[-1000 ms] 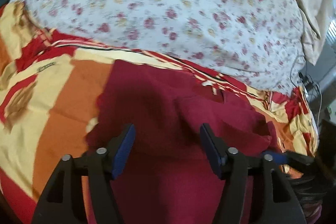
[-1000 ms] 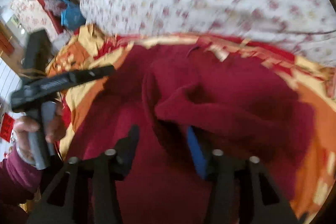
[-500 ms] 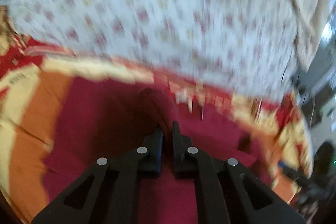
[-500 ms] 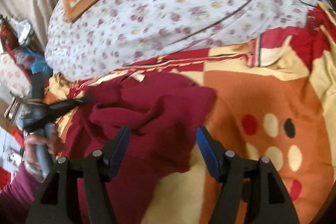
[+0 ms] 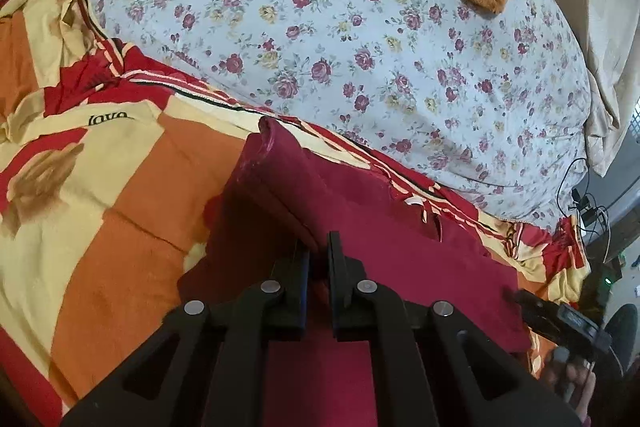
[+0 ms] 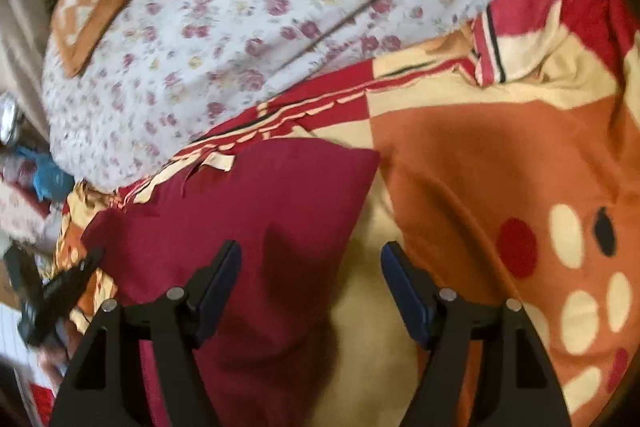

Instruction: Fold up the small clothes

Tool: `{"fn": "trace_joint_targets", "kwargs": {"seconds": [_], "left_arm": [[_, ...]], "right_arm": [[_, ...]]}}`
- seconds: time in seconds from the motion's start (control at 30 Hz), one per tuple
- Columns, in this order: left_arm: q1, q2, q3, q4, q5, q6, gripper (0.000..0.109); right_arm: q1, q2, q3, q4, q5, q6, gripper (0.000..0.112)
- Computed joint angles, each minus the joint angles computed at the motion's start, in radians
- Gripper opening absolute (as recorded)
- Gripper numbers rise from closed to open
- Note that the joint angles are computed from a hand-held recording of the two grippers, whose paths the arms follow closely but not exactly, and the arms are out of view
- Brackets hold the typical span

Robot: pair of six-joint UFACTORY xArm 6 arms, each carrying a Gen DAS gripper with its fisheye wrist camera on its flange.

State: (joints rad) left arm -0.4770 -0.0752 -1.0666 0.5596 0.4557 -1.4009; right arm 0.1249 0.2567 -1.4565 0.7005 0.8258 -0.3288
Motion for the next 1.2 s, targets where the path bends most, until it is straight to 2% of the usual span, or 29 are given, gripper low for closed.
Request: {"fn": "trace_joint_targets", "kwargs": {"seconds": [0.03, 0.07, 0.1, 0.13, 0.2, 0.3, 0.33, 0.37, 0.4, 0.43, 0.5, 0.63, 0.7, 0.83, 0.93, 0.97, 1.07, 1.2], "left_arm": [[-0.003, -0.002, -0.001, -0.001, 0.005, 0.005, 0.000], [-0.005, 0.002, -0.009, -0.006, 0.010, 0.015, 0.000], [-0.010, -0.001, -0.010, -0.011, 0.011, 0.024, 0.000], [-0.013, -0.003, -0.006, -0.015, 0.003, 0.031, 0.000], [-0.025, -0.003, 0.000, -0.031, -0.010, 0.055, 0.000], [-0.050, 0.037, -0.025, -0.052, 0.046, 0.106, 0.000], [-0.052, 0.049, -0.031, -0.068, 0.059, 0.117, 0.000], [-0.051, 0.060, -0.031, -0.100, 0.073, 0.128, 0.001], [-0.048, 0.061, -0.022, -0.129, 0.069, 0.134, 0.002], [-0.044, 0.053, -0.004, -0.143, 0.050, 0.132, 0.004], [-0.040, 0.028, 0.025, -0.129, 0.032, 0.119, 0.007], [-0.046, 0.011, 0.021, -0.097, 0.055, 0.108, 0.010], [-0.050, 0.014, 0.011, -0.088, 0.071, 0.106, 0.010], [-0.055, 0.017, 0.010, -0.097, 0.092, 0.110, 0.010], [-0.054, 0.003, 0.026, -0.109, 0.091, 0.119, 0.013], [-0.055, -0.007, 0.033, -0.105, 0.096, 0.117, 0.014], [-0.061, -0.029, 0.034, -0.071, 0.148, 0.083, 0.020], [-0.056, -0.065, 0.047, -0.003, 0.165, 0.011, 0.022]], "right_arm": [[0.003, 0.031, -0.033, 0.008, 0.022, -0.002, 0.074], [0.010, 0.047, -0.051, -0.005, 0.028, -0.005, 0.060], [0.021, 0.053, -0.059, -0.041, 0.016, -0.005, 0.027], [0.041, 0.043, -0.048, -0.118, -0.038, -0.010, 0.022], [0.054, 0.018, -0.027, -0.160, -0.104, -0.025, 0.016], [0.052, 0.012, -0.013, -0.234, -0.175, -0.013, 0.016], [0.050, 0.029, -0.022, -0.282, -0.175, 0.029, 0.016], [0.044, 0.056, -0.046, -0.289, -0.133, 0.049, 0.016], [0.038, 0.071, -0.056, -0.282, -0.102, 0.049, 0.018], [0.034, 0.062, -0.043, -0.264, -0.113, 0.039, 0.020], [0.017, 0.029, -0.015, -0.201, -0.118, 0.026, 0.038], [-0.017, -0.036, 0.016, -0.091, -0.045, -0.007, 0.052], [-0.010, -0.063, 0.034, -0.089, -0.008, -0.023, 0.062], [0.021, -0.107, 0.092, -0.150, 0.040, -0.033, 0.063], [0.054, -0.153, 0.169, -0.393, -0.017, 0.040, 0.063], [0.050, -0.169, 0.198, -0.426, -0.036, 0.035, 0.063], [0.017, -0.202, 0.227, -0.347, -0.035, -0.012, 0.063], [-0.016, -0.212, 0.216, -0.175, -0.061, -0.072, 0.064]]}}
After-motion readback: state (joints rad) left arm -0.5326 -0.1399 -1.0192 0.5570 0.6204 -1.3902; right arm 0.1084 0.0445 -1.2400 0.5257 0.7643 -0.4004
